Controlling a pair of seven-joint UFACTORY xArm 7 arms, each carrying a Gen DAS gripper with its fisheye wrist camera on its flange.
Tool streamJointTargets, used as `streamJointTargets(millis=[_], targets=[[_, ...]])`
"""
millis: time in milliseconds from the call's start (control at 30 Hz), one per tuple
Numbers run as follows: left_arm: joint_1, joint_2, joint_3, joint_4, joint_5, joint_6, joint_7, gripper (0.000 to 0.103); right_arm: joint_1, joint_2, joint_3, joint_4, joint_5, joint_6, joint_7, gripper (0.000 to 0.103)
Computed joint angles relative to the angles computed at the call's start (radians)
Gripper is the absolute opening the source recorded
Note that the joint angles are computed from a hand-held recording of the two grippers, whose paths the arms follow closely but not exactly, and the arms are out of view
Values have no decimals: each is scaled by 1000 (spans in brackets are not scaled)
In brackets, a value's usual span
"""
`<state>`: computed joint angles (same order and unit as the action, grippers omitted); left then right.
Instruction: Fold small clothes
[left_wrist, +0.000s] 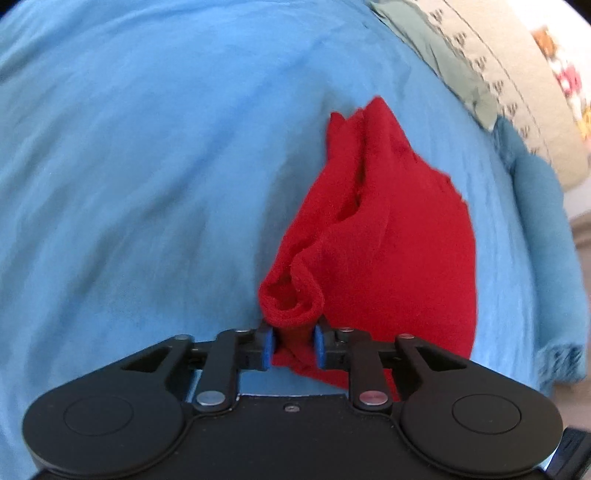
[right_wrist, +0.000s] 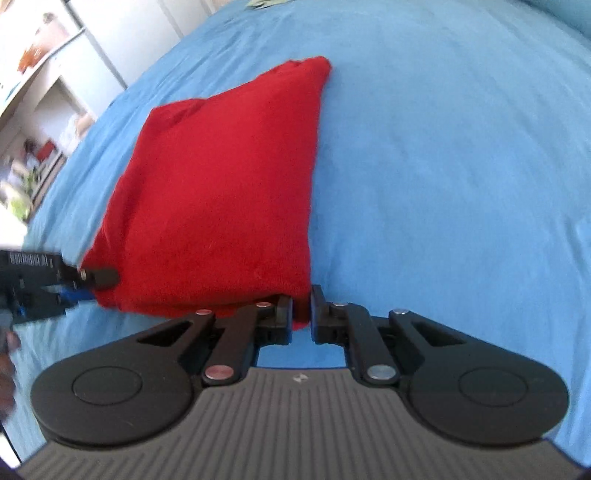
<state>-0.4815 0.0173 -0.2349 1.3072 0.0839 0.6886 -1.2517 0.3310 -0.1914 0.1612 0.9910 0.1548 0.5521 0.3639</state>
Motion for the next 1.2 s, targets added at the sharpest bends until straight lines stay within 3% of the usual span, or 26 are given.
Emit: streamJointTargets(millis=[33, 67, 100, 133, 233, 300, 367, 433, 533, 733, 900, 967, 1000, 1067, 1100, 1133, 1200], targets=[[-1, -7, 0, 11, 19, 29, -18, 52, 4, -5, -5, 6, 13, 11, -15, 37], [-5, -8, -4, 38, 60, 83, -39, 59, 4, -16, -8, 6, 19, 18, -17, 46], [-13, -11, -10, 76, 116, 154, -58, 67, -3, -32, -5, 5, 6, 25, -3, 64], [-17, -12, -14, 107, 159, 193, -56, 68, -13, -51, 0, 2, -15, 22, 18, 70], [-26, -7, -20, 179, 217, 204, 27, 68, -20, -62, -5, 33, -30, 10, 10, 70], [-26, 34, -17, 245, 191, 176, 143, 70, -15, -35, -18, 81, -26, 2, -44, 71], [-29, 95, -11, 318, 145, 156, 255, 71, -1, 18, -38, 148, 26, 2, -129, 75], [-36, 168, -1, 388, 111, 135, 345, 71, 7, 76, -52, 203, 111, -20, -201, 85], [-47, 249, 18, 442, 66, 119, 442, 71, 1, 166, -43, 276, 210, -63, -264, 86], [-73, 294, 60, 417, 48, 107, 470, 71, -38, 301, -12, 364, 311, -37, -291, 86], [-102, 346, 71, 509, 86, 178, 500, 71, -49, 338, 11, 371, 284, -51, -311, 86], [-112, 312, 80, 479, 115, 146, 508, 71, -53, 341, 11, 391, 262, -20, -310, 86], [-116, 293, 87, 474, 141, 145, 514, 73, -55, 338, 11, 404, 258, -4, -305, 86], [-124, 278, 102, 505, 206, 208, 528, 90, -69, 317, 14, 412, 294, 2, -340, 87], [-124, 272, 110, 510, 235, 230, 529, 103, -74, 304, 12, 408, 304, -2, -356, 98], [-116, 259, 112, 497, 249, 226, 534, 103, -77, 292, 5, 407, 296, -1, -359, 103], [-66, 251, 97, 480, 178, 220, 596, 103, -83, 283, -9, 409, 278, 10, -342, 103]])
